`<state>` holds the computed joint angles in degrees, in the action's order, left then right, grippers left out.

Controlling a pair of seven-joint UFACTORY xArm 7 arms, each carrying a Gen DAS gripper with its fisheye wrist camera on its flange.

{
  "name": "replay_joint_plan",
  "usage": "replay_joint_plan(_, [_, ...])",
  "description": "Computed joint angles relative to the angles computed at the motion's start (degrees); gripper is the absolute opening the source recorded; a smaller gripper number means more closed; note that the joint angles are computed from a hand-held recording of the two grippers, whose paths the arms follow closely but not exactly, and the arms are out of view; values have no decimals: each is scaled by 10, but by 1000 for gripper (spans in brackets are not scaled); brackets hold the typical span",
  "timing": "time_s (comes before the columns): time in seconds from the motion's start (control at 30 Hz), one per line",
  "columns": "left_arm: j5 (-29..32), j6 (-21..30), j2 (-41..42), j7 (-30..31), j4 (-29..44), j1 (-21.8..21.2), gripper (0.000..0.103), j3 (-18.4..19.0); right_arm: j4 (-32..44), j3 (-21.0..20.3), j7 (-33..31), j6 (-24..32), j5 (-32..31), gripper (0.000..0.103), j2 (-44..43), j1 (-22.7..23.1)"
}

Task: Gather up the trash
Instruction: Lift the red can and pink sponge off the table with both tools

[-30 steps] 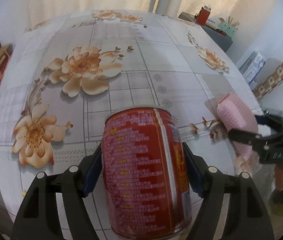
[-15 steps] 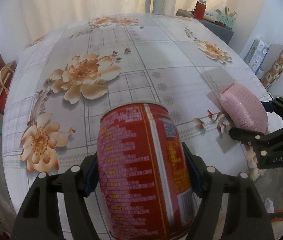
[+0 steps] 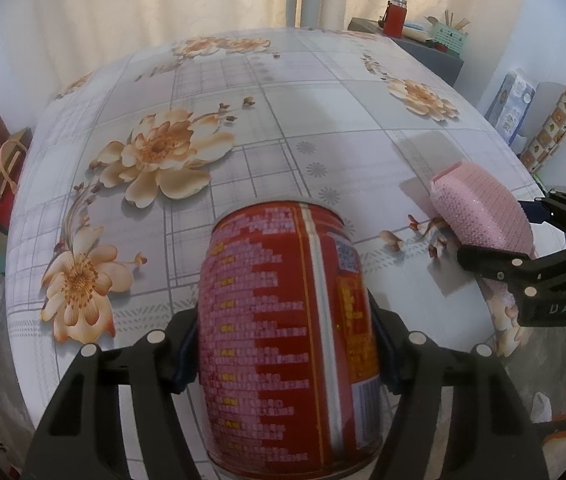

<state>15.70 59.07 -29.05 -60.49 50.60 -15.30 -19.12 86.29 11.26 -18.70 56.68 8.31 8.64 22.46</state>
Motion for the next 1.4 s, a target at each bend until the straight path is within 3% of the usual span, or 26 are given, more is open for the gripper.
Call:
replay_joint_plan(0.87, [16, 0, 3, -8, 16, -4, 64, -8, -16, -4, -8, 1, 38, 78, -23, -13])
replay_joint_plan(1.17, [-20, -67, -29, -2, -21, -4, 64, 12, -26, -5, -3, -5, 49, 78, -30, -17])
replay_joint_plan(1.4, [-28, -95, -37, -4, -21, 9, 64, 4, -38, -8, -15, -13, 83, 77, -39, -26])
